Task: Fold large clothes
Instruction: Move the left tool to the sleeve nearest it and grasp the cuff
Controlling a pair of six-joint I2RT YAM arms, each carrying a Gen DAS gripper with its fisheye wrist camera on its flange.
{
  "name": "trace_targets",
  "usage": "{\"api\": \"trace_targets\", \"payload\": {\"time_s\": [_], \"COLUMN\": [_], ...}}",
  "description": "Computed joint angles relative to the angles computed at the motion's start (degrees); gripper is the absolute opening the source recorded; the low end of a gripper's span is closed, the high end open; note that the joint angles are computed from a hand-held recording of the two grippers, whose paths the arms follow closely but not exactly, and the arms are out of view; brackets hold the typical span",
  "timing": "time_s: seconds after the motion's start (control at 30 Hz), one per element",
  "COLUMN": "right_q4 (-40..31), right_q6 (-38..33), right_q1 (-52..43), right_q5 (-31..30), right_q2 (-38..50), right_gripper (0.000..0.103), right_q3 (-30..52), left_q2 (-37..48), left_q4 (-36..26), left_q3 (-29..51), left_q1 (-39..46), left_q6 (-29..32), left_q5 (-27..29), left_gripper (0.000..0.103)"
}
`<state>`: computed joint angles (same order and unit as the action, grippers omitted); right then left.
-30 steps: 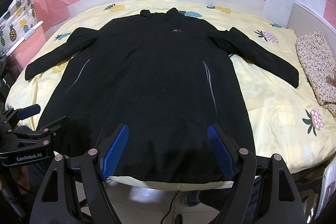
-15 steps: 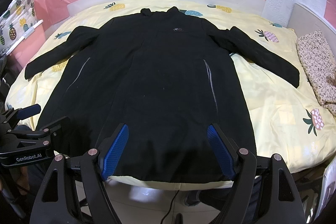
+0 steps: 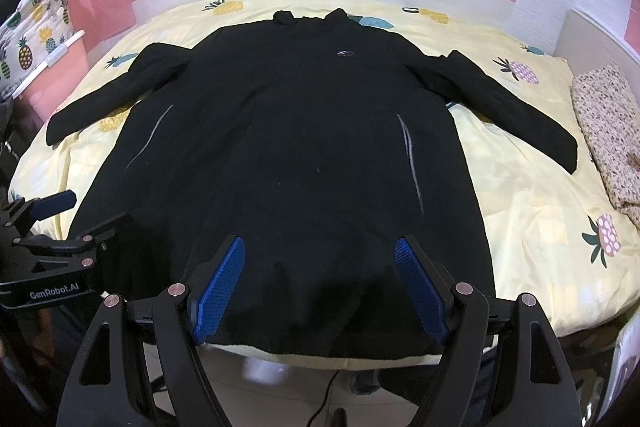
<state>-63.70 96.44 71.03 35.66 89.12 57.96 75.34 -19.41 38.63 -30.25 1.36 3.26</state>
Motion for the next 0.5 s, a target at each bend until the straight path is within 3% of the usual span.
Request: {"api": "trace_targets", "payload": {"time_s": [0.23, 0.5], "right_q4": [4.66, 15.19], "right_q6": [-7.09, -22.13], "right_q1": [-4.10, -11.83], "right_q5": [0.87, 0.50], "right_q2": [-0.50, 0.37], "right_gripper": [0.078, 0.078], "right_q3": [-0.39, -0.29], "left_q2": [3.94, 10.28], "left_q4": [2.27, 5.32], "left_q3": [2.51, 6.93], "left_q1": [3.23, 8.14], "left_q6": [1.26, 2.78], "left_q5": [0.62, 0.87], "left_gripper": [0.102, 0.102]}}
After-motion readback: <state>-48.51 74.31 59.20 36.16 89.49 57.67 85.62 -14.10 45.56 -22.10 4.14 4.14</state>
